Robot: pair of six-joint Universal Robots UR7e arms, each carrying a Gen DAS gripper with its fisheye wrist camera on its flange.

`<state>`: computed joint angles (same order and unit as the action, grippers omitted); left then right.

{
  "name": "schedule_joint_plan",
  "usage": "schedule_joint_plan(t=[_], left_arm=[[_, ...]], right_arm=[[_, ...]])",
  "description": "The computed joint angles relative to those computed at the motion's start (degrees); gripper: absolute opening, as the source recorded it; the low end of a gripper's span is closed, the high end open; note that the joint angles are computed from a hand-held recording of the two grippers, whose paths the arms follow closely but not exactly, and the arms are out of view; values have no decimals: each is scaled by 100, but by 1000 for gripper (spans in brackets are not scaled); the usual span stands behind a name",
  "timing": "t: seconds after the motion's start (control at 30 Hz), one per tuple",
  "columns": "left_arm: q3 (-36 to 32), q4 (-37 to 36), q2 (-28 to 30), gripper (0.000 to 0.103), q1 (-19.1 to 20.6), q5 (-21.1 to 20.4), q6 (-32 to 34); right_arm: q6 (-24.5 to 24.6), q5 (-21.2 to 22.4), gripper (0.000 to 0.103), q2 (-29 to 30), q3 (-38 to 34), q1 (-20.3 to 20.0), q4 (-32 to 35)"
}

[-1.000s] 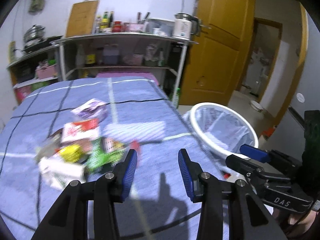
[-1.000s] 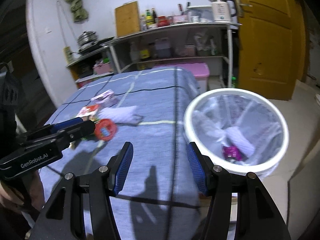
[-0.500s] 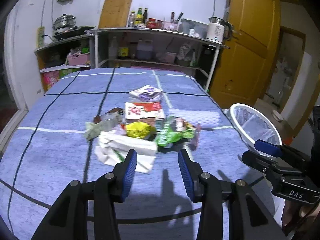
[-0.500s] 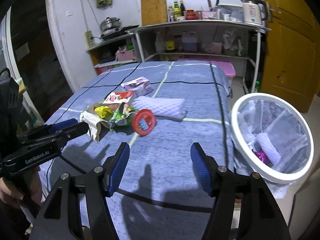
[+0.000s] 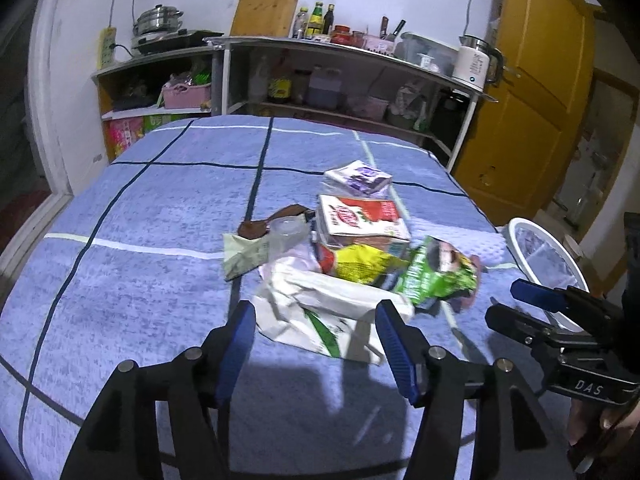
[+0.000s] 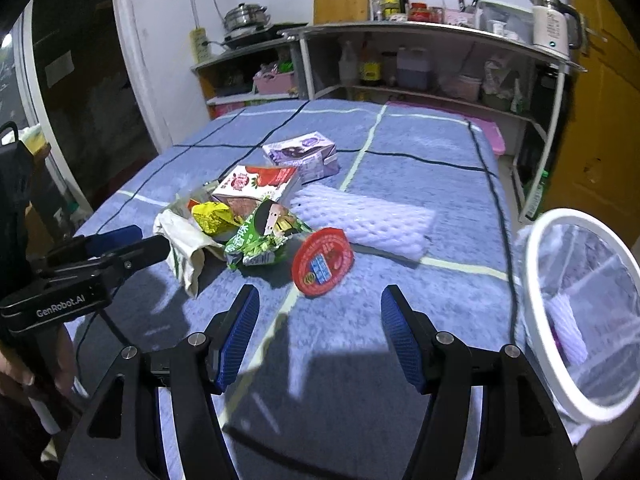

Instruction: Collect trash

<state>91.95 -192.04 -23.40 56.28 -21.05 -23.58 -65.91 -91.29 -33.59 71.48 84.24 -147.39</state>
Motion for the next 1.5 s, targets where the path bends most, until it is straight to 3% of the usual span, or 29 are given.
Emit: schedule_joint_plan(t=[0.57,0.6,0.67,0.73,0.87,1.1,1.13,1.2,1.3,1.5], left_arm=[[-107,-625,-60,65,249,-489,730],[-103,-646,-66,65,255,-496,759],[-107,-664,-76,66,273,-522,813],[-111,-598,-100,67,309,-636,803],[-82,-541,-146,67,372,-775,732],[-23,-244,-197,68,505,-1200,367],[-17,-295,-183,67,500,-1191,368],[-9,-342,-157,53,483,-1133,368],[38,-520,-131,42,456,-1128,439],[81,-816,-61,35,328,-954,661]], right_arm=[[-34,-348,63,697,-1009,169,804],[-48,-349,61,697,-1012,170,812],[-60,-377,43,695,-992,174,794],[-32,-411,32,681,-953,175,749],[-29,-388,14,617,-845,164,657],[36,-351,7,536,-731,116,587],[58,-342,7,527,-724,110,587],[93,-323,6,508,-708,99,572],[149,-294,6,481,-701,71,567],[202,-248,5,402,-623,30,532]])
